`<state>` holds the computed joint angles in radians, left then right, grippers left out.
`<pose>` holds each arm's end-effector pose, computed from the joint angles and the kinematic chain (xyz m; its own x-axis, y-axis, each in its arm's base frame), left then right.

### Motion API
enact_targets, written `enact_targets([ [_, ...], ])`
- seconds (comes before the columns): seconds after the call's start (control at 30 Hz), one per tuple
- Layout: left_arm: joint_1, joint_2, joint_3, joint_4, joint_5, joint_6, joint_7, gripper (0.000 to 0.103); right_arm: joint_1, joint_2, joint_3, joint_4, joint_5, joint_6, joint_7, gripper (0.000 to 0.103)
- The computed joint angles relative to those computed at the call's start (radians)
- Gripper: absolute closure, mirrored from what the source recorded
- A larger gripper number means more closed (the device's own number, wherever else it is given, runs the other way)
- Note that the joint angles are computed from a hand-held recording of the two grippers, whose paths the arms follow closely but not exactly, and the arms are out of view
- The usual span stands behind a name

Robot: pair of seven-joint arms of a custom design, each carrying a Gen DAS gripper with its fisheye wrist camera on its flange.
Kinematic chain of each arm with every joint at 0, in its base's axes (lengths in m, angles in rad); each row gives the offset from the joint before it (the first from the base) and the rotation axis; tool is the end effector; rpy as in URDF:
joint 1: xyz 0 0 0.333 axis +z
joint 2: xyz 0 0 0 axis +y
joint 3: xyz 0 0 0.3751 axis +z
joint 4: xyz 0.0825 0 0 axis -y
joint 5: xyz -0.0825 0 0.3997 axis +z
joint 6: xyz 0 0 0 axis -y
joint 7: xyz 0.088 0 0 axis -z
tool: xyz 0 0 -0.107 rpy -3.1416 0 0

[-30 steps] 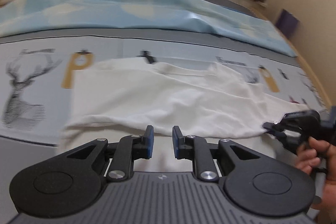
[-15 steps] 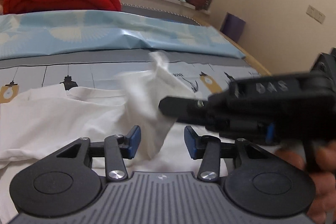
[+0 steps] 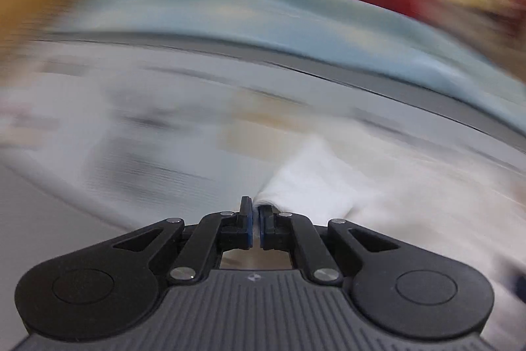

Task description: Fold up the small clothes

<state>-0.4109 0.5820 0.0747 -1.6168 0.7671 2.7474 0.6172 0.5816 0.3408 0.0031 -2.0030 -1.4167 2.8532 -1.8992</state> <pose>0.7147 -0.2913 0.3782 -0.0036 -0.9941 -0.1085 -0.7581 0.0735 -0.6480 0.5077 0.3998 0.3558 -0.5390 -0.5480 -0.6396 -0.4661 0.8266 -0.3154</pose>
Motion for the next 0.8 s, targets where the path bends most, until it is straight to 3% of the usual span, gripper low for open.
enact_targets([
  [0.07, -0.11, -0.012, 0.175, 0.031, 0.256, -0.279, -0.351, 0.099, -0.046, 0.01, 0.06, -0.026, 0.297, -0.03, -0.252, 0.078],
  [0.1, -0.149, -0.006, 0.254, 0.035, 0.281, -0.389, -0.467, 0.098, -0.057, 0.013, 0.079, -0.037, 0.385, -0.042, -0.321, 0.079],
  [0.17, -0.161, -0.006, 0.314, 0.033, 0.276, -0.456, -0.553, 0.093, -0.064, 0.02, 0.092, -0.046, 0.491, -0.046, -0.384, 0.078],
  [0.2, -0.141, -0.021, 0.307, 0.013, 0.298, -0.421, -0.59, 0.089, -0.051, 0.023, 0.077, -0.047, 0.496, -0.032, -0.373, 0.078],
  [0.27, -0.049, -0.047, 0.214, -0.012, 0.368, -0.315, -0.634, 0.074, -0.028, 0.028, 0.055, -0.042, 0.507, -0.023, -0.388, 0.079],
  [0.33, 0.103, -0.042, 0.05, -0.008, 0.4, -0.164, -0.551, 0.069, -0.01, 0.035, 0.046, -0.03, 0.539, -0.039, -0.436, 0.079],
  [0.4, 0.261, -0.007, -0.122, 0.0, 0.335, -0.004, -0.372, 0.068, 0.004, 0.043, 0.033, -0.025, 0.572, -0.044, -0.472, 0.079],
  [0.47, 0.376, 0.033, -0.264, -0.007, 0.198, 0.075, -0.176, 0.067, 0.02, 0.051, 0.021, -0.012, 0.612, -0.063, -0.503, 0.079],
  [0.53, 0.466, 0.083, -0.397, 0.005, 0.135, 0.05, -0.041, 0.066, 0.044, 0.05, -0.001, -0.014, 0.636, -0.071, -0.51, 0.079],
  [0.6, 0.517, 0.124, -0.477, 0.023, 0.059, -0.045, 0.075, 0.054, 0.07, 0.045, -0.03, -0.02, 0.651, -0.074, -0.507, 0.079],
  [0.63, 0.523, 0.14, -0.496, 0.039, 0.012, -0.125, 0.126, 0.054, 0.081, 0.042, -0.04, -0.023, 0.663, -0.083, -0.507, 0.079],
  [0.67, 0.511, 0.145, -0.481, 0.048, -0.04, -0.19, 0.16, 0.049, 0.088, 0.037, -0.047, -0.028, 0.674, -0.092, -0.506, 0.079],
  [0.7, 0.514, 0.141, -0.483, 0.042, -0.038, -0.199, 0.124, 0.046, 0.095, 0.029, -0.052, -0.036, 0.683, -0.102, -0.501, 0.079],
  [0.77, 0.476, 0.108, -0.436, 0.031, -0.098, -0.189, 0.126, 0.049, 0.098, 0.009, -0.053, -0.055, 0.703, -0.125, -0.493, 0.079],
  [0.8, 0.473, 0.088, -0.43, 0.01, -0.103, -0.151, 0.133, 0.049, 0.094, -0.003, -0.046, -0.059, 0.722, -0.155, -0.503, 0.078],
])
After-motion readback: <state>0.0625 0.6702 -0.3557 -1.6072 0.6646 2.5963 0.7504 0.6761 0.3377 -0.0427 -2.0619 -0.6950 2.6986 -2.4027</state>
